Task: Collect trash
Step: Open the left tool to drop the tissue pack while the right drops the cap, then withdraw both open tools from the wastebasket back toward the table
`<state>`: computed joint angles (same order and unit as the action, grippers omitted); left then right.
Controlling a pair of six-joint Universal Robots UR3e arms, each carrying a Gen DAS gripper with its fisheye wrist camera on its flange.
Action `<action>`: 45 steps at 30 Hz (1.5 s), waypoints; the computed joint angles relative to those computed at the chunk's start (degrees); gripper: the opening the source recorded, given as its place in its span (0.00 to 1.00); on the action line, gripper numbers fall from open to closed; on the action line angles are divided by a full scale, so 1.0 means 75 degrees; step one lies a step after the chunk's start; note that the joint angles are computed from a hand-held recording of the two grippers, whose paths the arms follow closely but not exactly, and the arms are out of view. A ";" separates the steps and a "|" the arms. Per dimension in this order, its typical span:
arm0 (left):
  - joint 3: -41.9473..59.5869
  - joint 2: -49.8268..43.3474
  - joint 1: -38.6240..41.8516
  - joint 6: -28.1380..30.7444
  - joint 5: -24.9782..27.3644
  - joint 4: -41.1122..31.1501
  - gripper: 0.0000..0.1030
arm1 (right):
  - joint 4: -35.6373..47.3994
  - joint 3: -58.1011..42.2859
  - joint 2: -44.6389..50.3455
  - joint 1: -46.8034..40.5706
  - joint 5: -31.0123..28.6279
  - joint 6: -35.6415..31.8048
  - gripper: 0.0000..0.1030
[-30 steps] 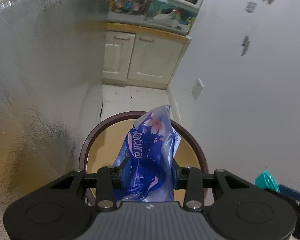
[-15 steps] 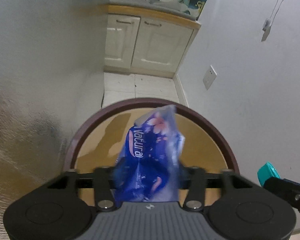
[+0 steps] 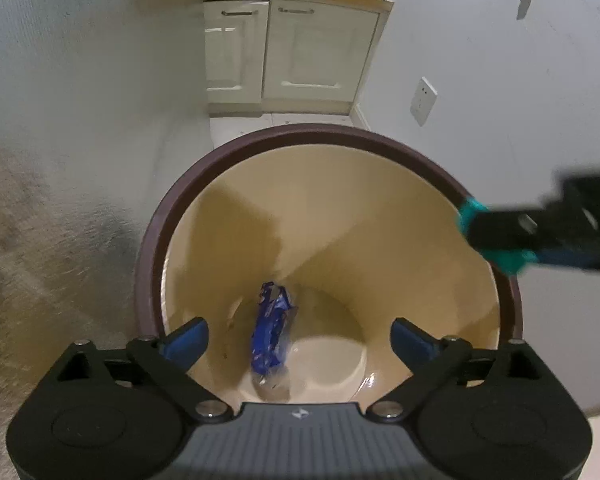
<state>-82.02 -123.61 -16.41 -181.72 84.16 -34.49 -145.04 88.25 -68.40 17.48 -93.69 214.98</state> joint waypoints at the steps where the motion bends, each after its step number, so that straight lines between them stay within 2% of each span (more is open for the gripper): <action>1: -0.0225 0.0174 0.0016 0.0053 -0.0045 0.0086 0.96 | 0.0026 -0.0150 0.0107 -0.0001 0.0090 -0.0034 0.48; 7: -0.1218 0.1015 -0.0003 0.0189 -0.0010 0.0530 1.00 | 0.0020 -0.1262 0.0973 0.0080 0.0690 -0.0275 0.50; 9: -0.1354 0.1178 -0.0005 0.0120 0.0101 0.0520 1.00 | -0.0100 -0.1525 0.1236 0.0041 0.1050 -0.0340 0.71; 11: -0.1427 0.1339 0.0040 0.0002 0.0062 0.0353 1.00 | -0.0097 -0.1687 0.1348 0.0111 0.1047 -0.0358 0.78; 21: -0.1362 0.1604 0.0070 -0.0224 0.0128 -0.0384 1.00 | 0.0236 -0.0660 0.0431 0.0059 0.0687 -0.0713 0.79; 31: -0.1024 0.1776 0.0132 -0.0054 0.0249 -0.1192 1.00 | 0.0248 0.0518 -0.0598 0.0199 0.0212 -0.1003 0.83; 36: -0.1077 0.1942 0.0167 -0.0022 0.0388 -0.1213 1.00 | 0.0275 0.0883 -0.0995 0.0326 -0.0107 -0.0963 0.92; 45: -0.1230 0.2401 0.0182 -0.0015 0.0719 -0.1435 1.00 | 0.0424 0.1462 -0.1707 0.0527 -0.0561 -0.0754 1.00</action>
<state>-91.24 -105.60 -15.04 -181.83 89.56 -45.25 -141.86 99.21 -81.20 21.43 -97.90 209.33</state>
